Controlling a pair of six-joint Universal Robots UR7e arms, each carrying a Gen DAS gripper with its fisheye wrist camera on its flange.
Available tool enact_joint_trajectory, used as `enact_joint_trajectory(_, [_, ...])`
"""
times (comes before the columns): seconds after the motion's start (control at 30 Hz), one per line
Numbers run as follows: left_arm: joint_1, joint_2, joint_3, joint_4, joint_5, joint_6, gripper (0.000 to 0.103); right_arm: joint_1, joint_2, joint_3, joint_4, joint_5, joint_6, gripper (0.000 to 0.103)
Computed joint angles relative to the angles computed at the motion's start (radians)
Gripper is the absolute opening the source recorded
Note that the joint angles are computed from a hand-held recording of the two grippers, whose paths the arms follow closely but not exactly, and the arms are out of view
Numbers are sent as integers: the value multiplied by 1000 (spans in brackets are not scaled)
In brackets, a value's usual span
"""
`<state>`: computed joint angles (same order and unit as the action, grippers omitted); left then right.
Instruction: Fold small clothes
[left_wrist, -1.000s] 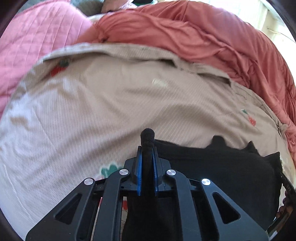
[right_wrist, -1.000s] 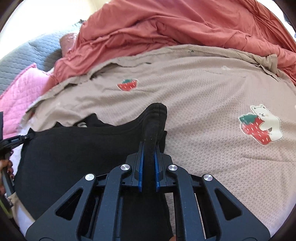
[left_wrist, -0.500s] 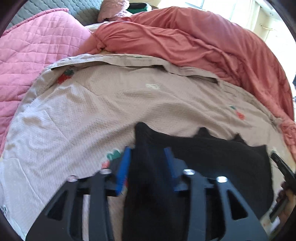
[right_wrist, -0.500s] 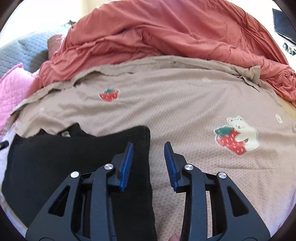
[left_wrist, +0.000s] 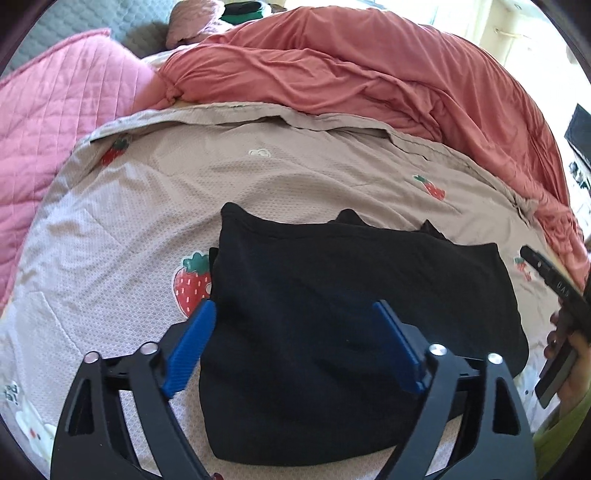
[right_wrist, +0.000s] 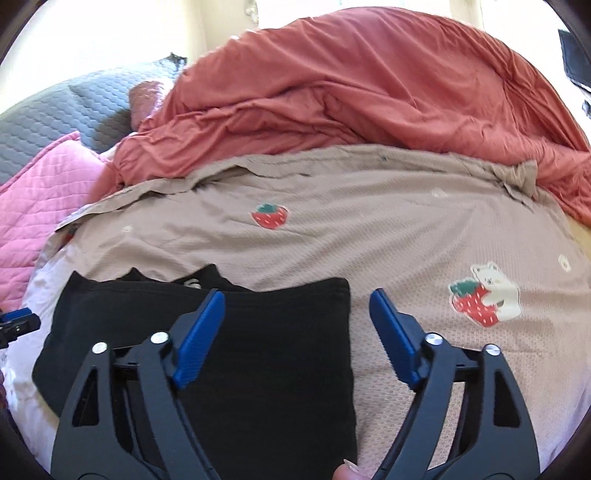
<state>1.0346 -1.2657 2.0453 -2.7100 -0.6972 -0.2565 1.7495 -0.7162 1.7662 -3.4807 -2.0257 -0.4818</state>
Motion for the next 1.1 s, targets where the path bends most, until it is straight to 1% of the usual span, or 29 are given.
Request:
enact_joint_trajectory(0.03, [-7,1,1,5,10,2,96,4,0,3,-4,3,-11,79])
enact_joint_trajectory(0.1, [-22,5,2,17,33,14,96,15,2,10,-14,6,-39,81])
enact_joint_trajectory(0.17, [-30,10,0,35,38,24,98,23,1,20,-12,22,-54,84])
enact_joint_trajectory(0.23, [-31,15,0,45,38,26,98,31,0,32,-5,31,-58,88])
enact_joint_trajectory(0.4, [-11,21,5,87,7,1,98,45,5,68,43,42,-66,89])
enact_joint_trajectory(0.47, [-2,25,7,112,1,-11,98,47,10,75,73,38,-56,89])
enact_joint_trajectory(0.63, [25,29,17,177,-16,-44,98,47,27,80,144,1,-27,90])
enact_joint_trajectory(0.7, [30,30,26,186,-16,-44,98,48,39,71,179,-47,-14,91])
enact_joint_trajectory(0.77, [34,31,37,173,-15,-26,99,46,51,54,242,-117,29,91])
enact_joint_trajectory(0.8, [36,31,44,161,-18,-17,99,31,49,55,277,-121,70,93])
enact_joint_trajectory(0.87, [42,29,52,145,-26,-8,99,6,35,75,261,-63,97,93])
enact_joint_trajectory(1.1, [49,14,79,95,-47,18,99,10,38,93,220,-71,78,93])
